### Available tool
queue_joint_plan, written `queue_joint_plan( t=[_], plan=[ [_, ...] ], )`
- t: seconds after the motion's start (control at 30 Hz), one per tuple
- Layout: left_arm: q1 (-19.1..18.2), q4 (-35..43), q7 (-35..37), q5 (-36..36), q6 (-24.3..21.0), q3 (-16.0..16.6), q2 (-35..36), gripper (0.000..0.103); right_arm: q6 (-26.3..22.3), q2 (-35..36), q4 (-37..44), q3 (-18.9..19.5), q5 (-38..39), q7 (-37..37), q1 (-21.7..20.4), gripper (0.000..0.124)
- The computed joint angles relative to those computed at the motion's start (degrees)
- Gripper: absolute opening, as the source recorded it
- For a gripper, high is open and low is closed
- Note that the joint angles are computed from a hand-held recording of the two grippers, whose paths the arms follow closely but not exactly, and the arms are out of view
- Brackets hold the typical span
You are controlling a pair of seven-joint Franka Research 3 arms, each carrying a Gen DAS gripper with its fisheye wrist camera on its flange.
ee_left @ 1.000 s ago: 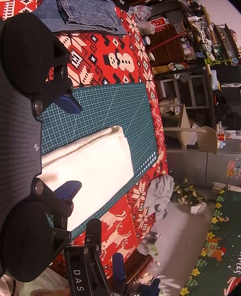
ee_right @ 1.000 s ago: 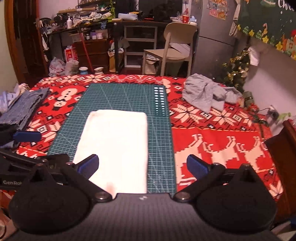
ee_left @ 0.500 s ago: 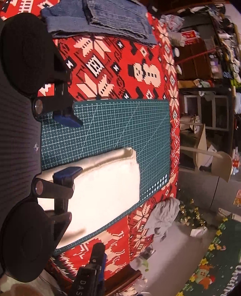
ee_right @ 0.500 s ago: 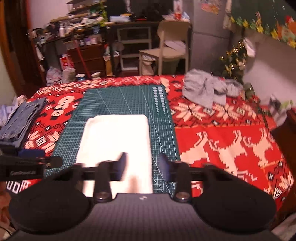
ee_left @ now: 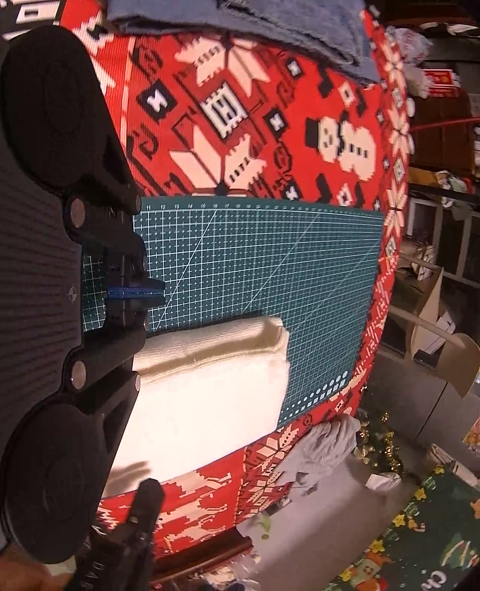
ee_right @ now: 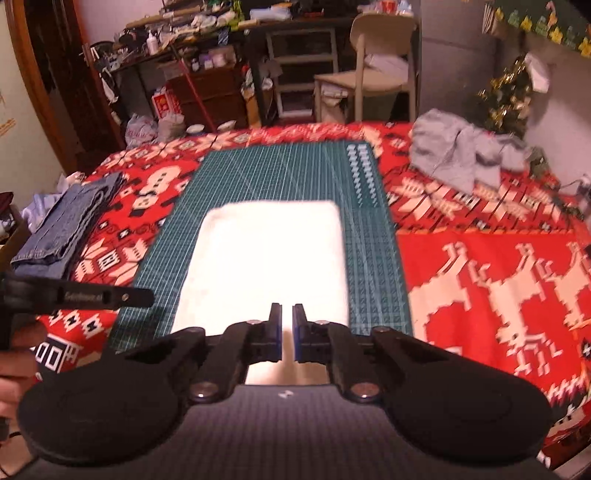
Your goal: Fold clothes
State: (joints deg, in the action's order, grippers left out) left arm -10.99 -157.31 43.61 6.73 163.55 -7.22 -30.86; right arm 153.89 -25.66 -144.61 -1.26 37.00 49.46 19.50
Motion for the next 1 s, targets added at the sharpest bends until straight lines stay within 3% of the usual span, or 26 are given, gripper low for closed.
queue_joint_plan(
  t=[0.3, 0.43, 0.7, 1.0],
  plan=[
    [0.1, 2.1, 2.2, 0.6, 4.1, 0.2, 5.8, 0.000, -1.4, 0.8, -0.6, 1.2, -3.0, 0.5, -0.1, 0.006],
    [-4.7, 1.5, 6.6, -3.9, 6.1, 4.7, 6.2, 0.000, -1.6, 0.6, -0.7, 1.0, -2.9, -0.4, 0.5, 0.006],
    [-9.2, -1.0, 11.7, -8.7, 5.5, 6.5, 3.2, 0.000, -2.9, 0.3, -0.6, 0.9, -2.2, -1.6, 1.1, 0.007],
    [-7.1, -2.6, 11.3, -6.9, 3.8, 2.3, 0.0, 0.000, -5.2, -0.7, -0.8, 0.7, -1.0, -2.4, 1.0, 0.007]
  ],
)
